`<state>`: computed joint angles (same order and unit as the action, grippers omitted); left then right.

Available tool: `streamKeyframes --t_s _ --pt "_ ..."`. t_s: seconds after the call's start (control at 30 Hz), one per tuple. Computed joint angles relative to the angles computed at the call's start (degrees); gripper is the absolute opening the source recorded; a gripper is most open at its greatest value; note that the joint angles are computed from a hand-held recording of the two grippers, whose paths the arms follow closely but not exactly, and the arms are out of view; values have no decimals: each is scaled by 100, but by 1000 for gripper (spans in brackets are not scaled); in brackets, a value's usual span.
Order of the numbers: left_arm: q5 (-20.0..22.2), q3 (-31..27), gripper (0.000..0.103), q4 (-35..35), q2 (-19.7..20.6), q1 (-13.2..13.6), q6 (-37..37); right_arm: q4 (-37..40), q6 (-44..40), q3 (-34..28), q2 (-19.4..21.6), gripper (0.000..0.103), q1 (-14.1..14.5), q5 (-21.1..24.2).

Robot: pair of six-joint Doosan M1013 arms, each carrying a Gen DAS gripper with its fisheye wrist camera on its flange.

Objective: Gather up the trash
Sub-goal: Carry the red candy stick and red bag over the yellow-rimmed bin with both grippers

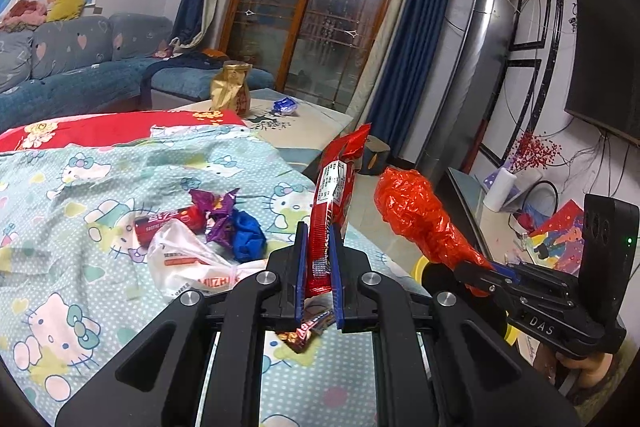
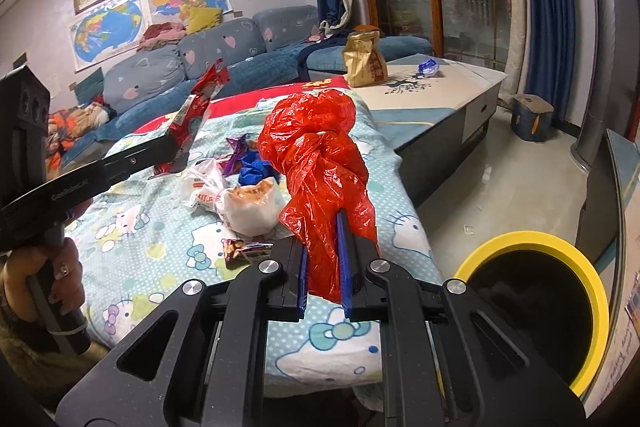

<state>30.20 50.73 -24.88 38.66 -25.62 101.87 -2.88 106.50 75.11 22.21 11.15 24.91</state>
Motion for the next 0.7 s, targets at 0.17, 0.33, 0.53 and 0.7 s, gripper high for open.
streamKeyframes --t_s 0.17,0.33,0.53,0.7 --pt "29 13 10 -97 -10 -47 170 -289 383 123 -83 8 -52 -24" --pt "75 19 10 -235 -13 -96 386 -651 850 260 -170 8 -101 -78" --pt "139 15 10 -363 -11 -155 600 -1048 1380 424 -262 8 -166 -120" --pt "188 -13 10 -434 3 -213 745 -1393 1834 560 -337 8 -210 -134"
